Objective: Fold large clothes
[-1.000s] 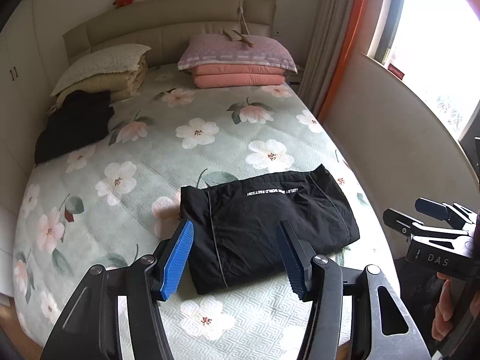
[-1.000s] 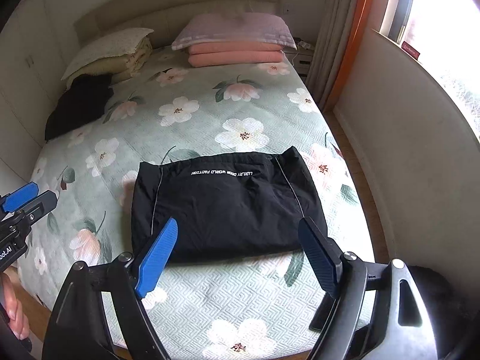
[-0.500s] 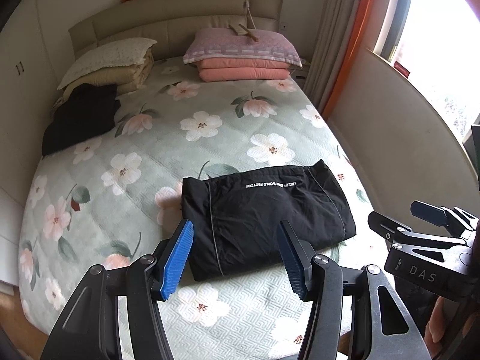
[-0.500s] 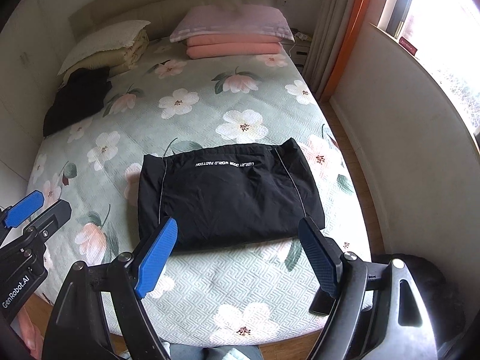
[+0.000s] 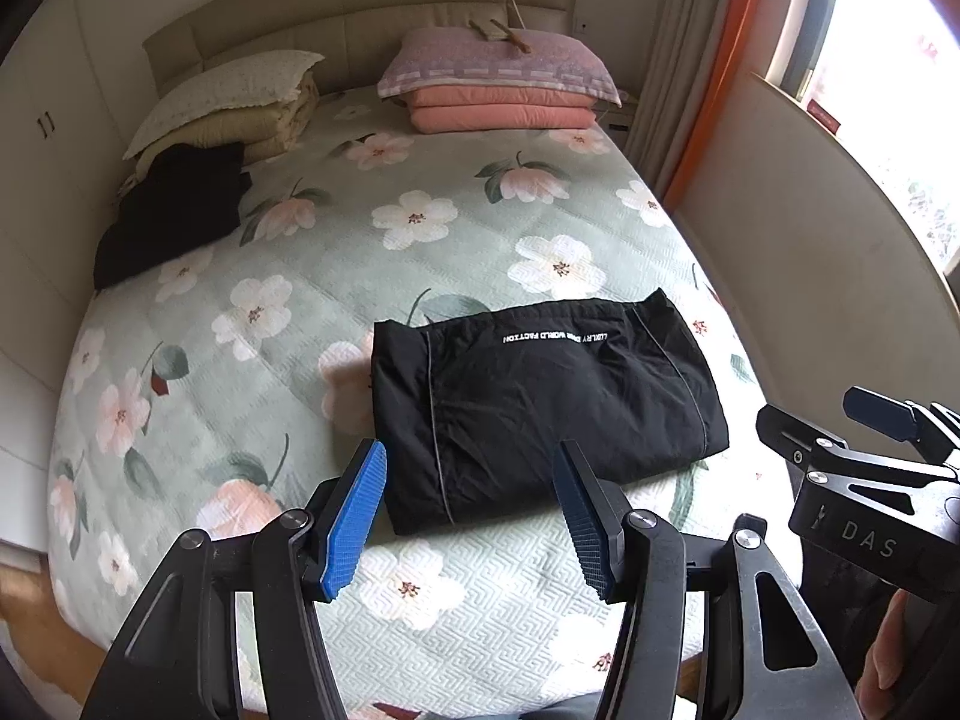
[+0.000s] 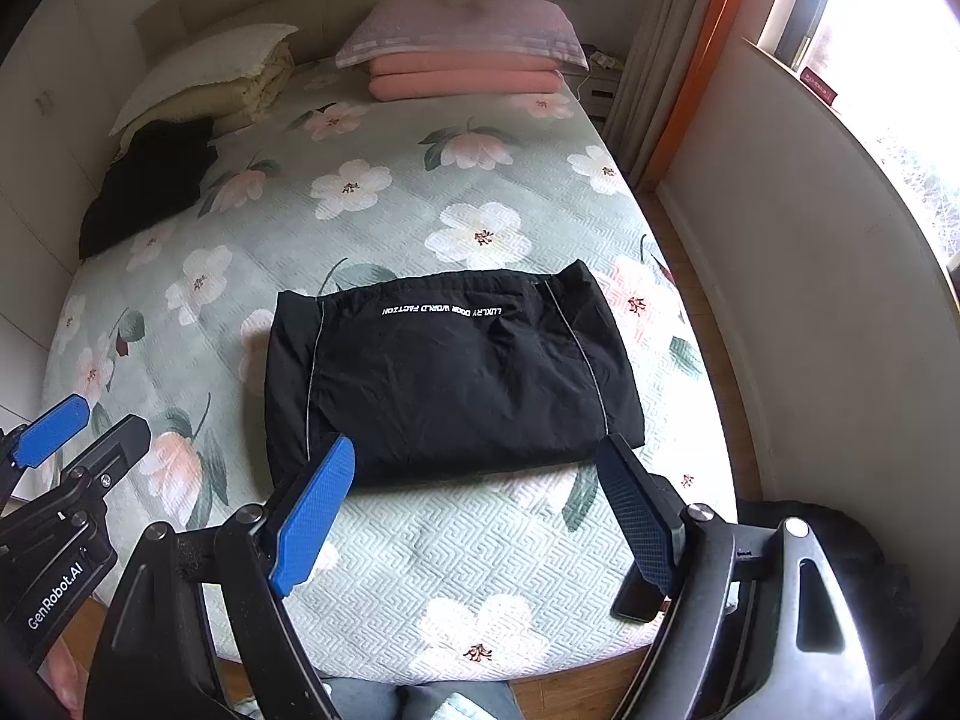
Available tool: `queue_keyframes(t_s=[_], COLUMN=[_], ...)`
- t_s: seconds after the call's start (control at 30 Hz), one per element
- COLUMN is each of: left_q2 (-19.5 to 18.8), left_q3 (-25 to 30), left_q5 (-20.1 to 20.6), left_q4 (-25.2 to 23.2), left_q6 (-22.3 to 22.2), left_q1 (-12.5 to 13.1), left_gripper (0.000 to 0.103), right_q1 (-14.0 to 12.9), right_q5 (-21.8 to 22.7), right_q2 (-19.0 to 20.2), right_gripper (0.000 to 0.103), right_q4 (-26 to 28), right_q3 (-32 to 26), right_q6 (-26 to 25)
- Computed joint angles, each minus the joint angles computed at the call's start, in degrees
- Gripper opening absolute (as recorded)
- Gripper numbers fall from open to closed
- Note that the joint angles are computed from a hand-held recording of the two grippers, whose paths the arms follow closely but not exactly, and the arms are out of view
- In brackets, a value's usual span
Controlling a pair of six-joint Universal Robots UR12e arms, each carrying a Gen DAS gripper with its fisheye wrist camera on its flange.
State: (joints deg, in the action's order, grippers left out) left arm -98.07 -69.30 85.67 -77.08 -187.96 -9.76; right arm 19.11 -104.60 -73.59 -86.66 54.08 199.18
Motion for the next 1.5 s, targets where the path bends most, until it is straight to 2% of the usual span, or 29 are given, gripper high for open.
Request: queue_keyframes(t_s=[0.17, 0.3, 0.83, 1.5], left_q2=[-0.03, -0.05, -0.45, -0.72], left_q3=[-0.06, -0.04, 0.26, 0.42], left_q5=[2.58, 1.74, 3.54, 3.88], left_q4=[0.10, -0.43, -1.52, -2.10], left_q6=[0.70, 0.04, 0.33, 1.13], left_q1=[-0.79, -0.67, -0.89, -0.49], left_gripper=[0.059, 0.060, 0.060, 0.060], right_q1=[-0.07, -0.18, -0.50, -0.58], right_q5=[0.25, 0.65, 1.41, 1.73], right_q2=[-0.32, -0.46, -0.45, -0.35], right_gripper=[0.084, 0.084, 0.084, 0.084], right_q4=[-0.10, 0.08, 0.45, 0.38], right_q3=[0.56, 0.92, 1.13, 1.73], right_q6=[0.13, 0.32, -0.08, -1.02])
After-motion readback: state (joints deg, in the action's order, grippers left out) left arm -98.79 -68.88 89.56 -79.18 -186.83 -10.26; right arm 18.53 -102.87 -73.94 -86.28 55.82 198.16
